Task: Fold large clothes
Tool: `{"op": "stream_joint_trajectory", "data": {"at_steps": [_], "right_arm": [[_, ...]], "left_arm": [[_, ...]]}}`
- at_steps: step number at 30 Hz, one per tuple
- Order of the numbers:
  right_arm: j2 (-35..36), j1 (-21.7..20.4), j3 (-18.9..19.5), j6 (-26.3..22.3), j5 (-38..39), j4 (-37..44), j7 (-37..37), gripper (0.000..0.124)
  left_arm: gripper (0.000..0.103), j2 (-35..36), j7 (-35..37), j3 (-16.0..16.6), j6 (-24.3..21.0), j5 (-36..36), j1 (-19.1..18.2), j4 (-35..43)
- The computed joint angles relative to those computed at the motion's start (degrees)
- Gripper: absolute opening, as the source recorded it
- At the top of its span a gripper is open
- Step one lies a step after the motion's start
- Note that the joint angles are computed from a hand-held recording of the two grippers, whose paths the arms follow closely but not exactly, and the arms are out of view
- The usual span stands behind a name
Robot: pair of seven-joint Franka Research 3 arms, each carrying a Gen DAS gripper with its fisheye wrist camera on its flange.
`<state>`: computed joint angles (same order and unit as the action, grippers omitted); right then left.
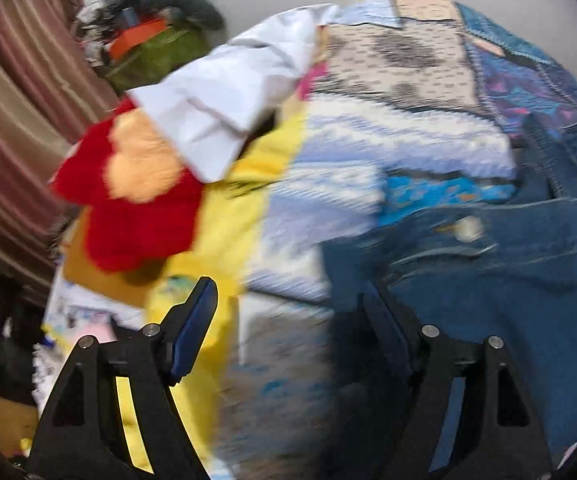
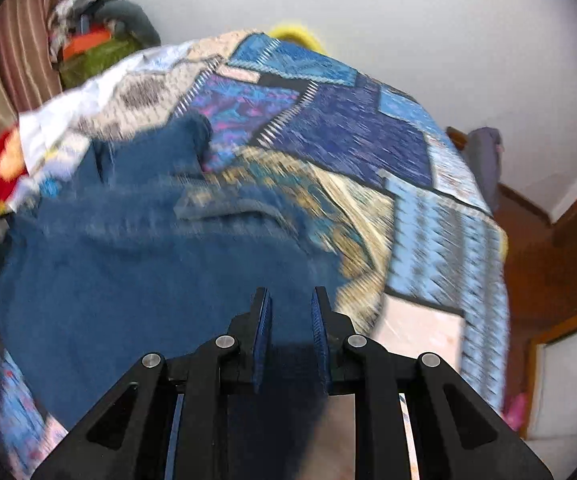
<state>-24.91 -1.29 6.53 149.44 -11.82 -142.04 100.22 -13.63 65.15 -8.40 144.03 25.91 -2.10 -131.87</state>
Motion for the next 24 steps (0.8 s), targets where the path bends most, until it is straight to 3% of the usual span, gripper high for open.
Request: {"op": "stream_joint_trajectory", "data": {"at_steps": [4,8,13,20,24], "right_arm": [[-5.39,-1.27,1.08,-3.28,-1.55,-2.57,2.40,0.016],[-11.15,2.79,-1.45,-4.04,5.76,-4.47,0.17,0.016],[-14.06,7.10,0.05,-2.51,12.36,-4.65,-1.50,0.016],[-6.53,14.06,3.87,0.69,18.11,-2.23,-1.46,0.016],[-0.19,16.92,4.73,0.56,18.99,-0.59,-0.97,0.016]], "left_arm": [[0.076,-6.81,4.58,2.56,0.61,-4.38,-0.13,-4.40],[0.076,-15.32,8.53,4.70,3.01,-10.20,-1.94,-9.93],[0.079,-22.88,11.79,6.67,4.15,-18.32,-6.42,-15.17],[0.081,-20.30,13.05,3.49,4.24,-23.10,-12.24,-16.82],[0.081,-16.28,12.12,1.35,5.84,-22.65,-13.01,-16.64]]}}
